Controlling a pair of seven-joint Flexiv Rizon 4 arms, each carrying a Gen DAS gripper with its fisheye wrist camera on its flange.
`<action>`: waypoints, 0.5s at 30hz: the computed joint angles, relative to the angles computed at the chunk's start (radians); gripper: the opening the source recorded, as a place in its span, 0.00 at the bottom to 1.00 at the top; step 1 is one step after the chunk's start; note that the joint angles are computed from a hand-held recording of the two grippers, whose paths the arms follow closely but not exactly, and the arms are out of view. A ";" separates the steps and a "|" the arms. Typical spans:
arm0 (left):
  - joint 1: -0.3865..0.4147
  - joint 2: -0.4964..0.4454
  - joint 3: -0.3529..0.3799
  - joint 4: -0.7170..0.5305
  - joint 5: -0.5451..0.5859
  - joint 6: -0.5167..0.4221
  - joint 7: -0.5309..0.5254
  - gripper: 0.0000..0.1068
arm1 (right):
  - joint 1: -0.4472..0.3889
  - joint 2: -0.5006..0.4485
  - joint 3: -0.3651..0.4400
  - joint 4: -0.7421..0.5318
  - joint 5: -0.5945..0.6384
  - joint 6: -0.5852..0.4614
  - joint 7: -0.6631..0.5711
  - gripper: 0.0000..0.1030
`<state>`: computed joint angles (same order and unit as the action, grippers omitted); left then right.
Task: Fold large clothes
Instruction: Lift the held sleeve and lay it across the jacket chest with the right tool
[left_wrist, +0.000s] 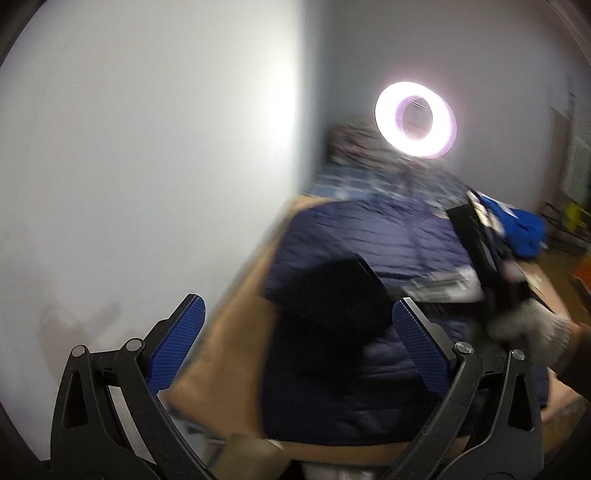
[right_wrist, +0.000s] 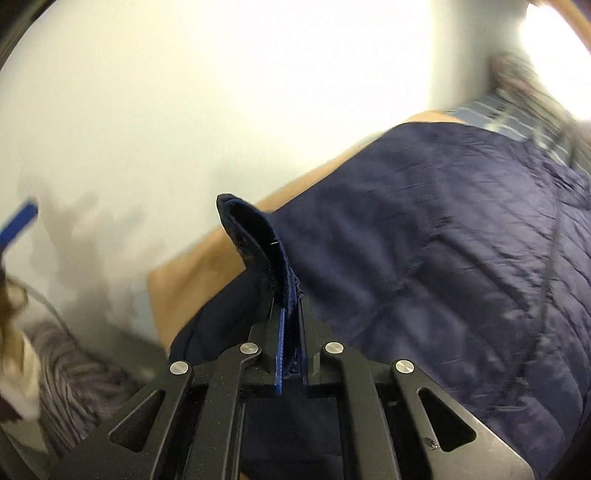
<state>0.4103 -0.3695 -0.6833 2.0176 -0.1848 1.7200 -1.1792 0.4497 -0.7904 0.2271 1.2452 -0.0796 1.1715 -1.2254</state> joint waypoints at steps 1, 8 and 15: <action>-0.016 -0.012 -0.002 -0.030 0.018 -0.050 0.013 0.96 | -0.008 0.008 -0.015 0.010 0.010 0.020 0.025 0.05; -0.146 -0.138 0.002 -0.205 -0.124 -0.320 0.107 0.96 | -0.031 0.034 -0.139 0.063 -0.025 0.105 0.220 0.04; -0.349 -0.196 0.214 -0.343 -0.149 -0.504 0.022 0.96 | -0.077 0.001 -0.195 0.052 -0.097 0.102 0.336 0.04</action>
